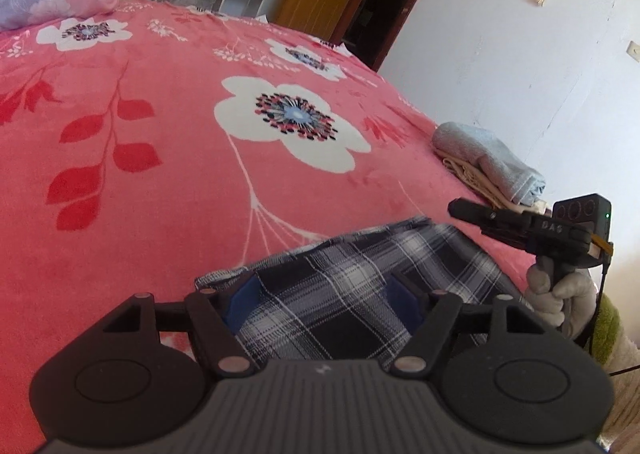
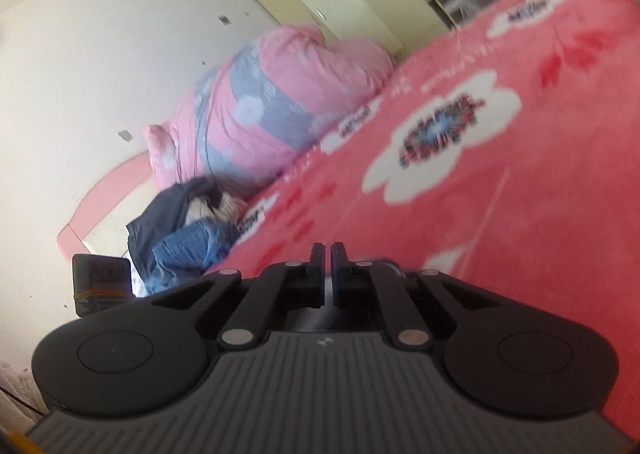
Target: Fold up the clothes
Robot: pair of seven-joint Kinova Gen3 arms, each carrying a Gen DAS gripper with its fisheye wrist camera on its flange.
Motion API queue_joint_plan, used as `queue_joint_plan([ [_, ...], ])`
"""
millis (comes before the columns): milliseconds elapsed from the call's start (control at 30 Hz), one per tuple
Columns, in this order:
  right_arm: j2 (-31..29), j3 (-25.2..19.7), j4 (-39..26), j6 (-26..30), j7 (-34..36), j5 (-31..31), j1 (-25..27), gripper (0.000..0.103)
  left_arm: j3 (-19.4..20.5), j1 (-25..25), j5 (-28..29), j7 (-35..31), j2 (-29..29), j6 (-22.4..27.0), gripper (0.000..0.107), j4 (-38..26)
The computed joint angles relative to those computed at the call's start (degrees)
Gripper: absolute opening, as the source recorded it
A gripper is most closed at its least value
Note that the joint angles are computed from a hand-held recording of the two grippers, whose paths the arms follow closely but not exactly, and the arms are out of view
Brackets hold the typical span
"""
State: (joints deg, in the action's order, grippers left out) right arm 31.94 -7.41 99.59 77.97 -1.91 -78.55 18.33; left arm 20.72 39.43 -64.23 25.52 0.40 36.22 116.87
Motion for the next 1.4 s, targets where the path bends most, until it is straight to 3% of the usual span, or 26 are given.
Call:
queue_joint_plan([
  [133, -0.02, 5.13, -2.21, -3.91, -6.35, 3.91, -6.13, 0.000, -0.27, 0.23, 3.48, -1.92, 1.77, 1.89, 0.073, -1.68],
  [233, 1.10, 0.94, -2.79, -4.53, -8.86, 5.20, -2.65, 0.000, 4.45, -1.58, 4.81, -2.92, 2.75, 7.97, 0.073, -4.59],
  [333, -0.22, -0.93, 0.42, -5.59, -6.13, 1.78, 0.41, 0.004, 2.57, 4.12, 6.97, -4.19, 2.72, 14.96, 0.073, -8.18],
  [467, -5.15, 0.93, 5.65, -3.95, -3.83, -2.46, 3.19, 0.005, -0.99, 13.94, 8.71, -5.00, 3.05, 24.29, 0.074, -13.21],
  [600, -10.91, 3.19, 12.80, 0.17, -2.36, -2.55, 5.13, 0.005, 4.37, 15.77, 8.70, -2.90, 5.69, 30.90, 0.074, -17.16],
  [733, -18.18, 7.93, 20.46, -7.49, 5.00, 0.33, 0.76, 0.004, 3.64, 19.53, 10.26, -1.23, 10.02, 31.23, 0.075, -18.71],
  [833, -19.66, 8.34, 23.06, -11.17, 6.41, 0.03, -0.03, 0.001, 1.60, 22.70, 12.26, -4.39, 14.75, 35.81, 0.073, -22.60],
  [933, -24.32, 11.68, 23.53, -11.46, 5.03, 0.31, -1.83, 0.005, 0.01, 26.32, 11.12, -5.63, 15.84, 38.86, 0.074, -24.92],
  [1067, -28.34, 13.43, 26.07, -6.98, 11.40, 0.29, 0.64, 0.005, -1.98, 30.00, 10.68, -4.35, 16.55, 39.74, 0.074, -25.27],
  [1233, -27.47, 16.01, 29.78, -12.61, 14.08, 1.06, -2.68, 0.003, -4.08, 32.26, 10.26, -3.15, 18.53, 40.71, 0.077, -26.38],
  [1333, -30.76, 16.00, 29.17, -10.34, 10.75, 1.97, -0.65, 0.005, -4.58, 32.36, 10.95, -2.87, 18.16, 40.83, 0.077, -26.64],
  [1400, -33.13, 17.40, 29.57, -7.39, 12.14, 2.14, 0.19, 0.005, -4.71, 32.61, 11.04, -2.36, 18.23, 41.24, 0.077, -26.73],
])
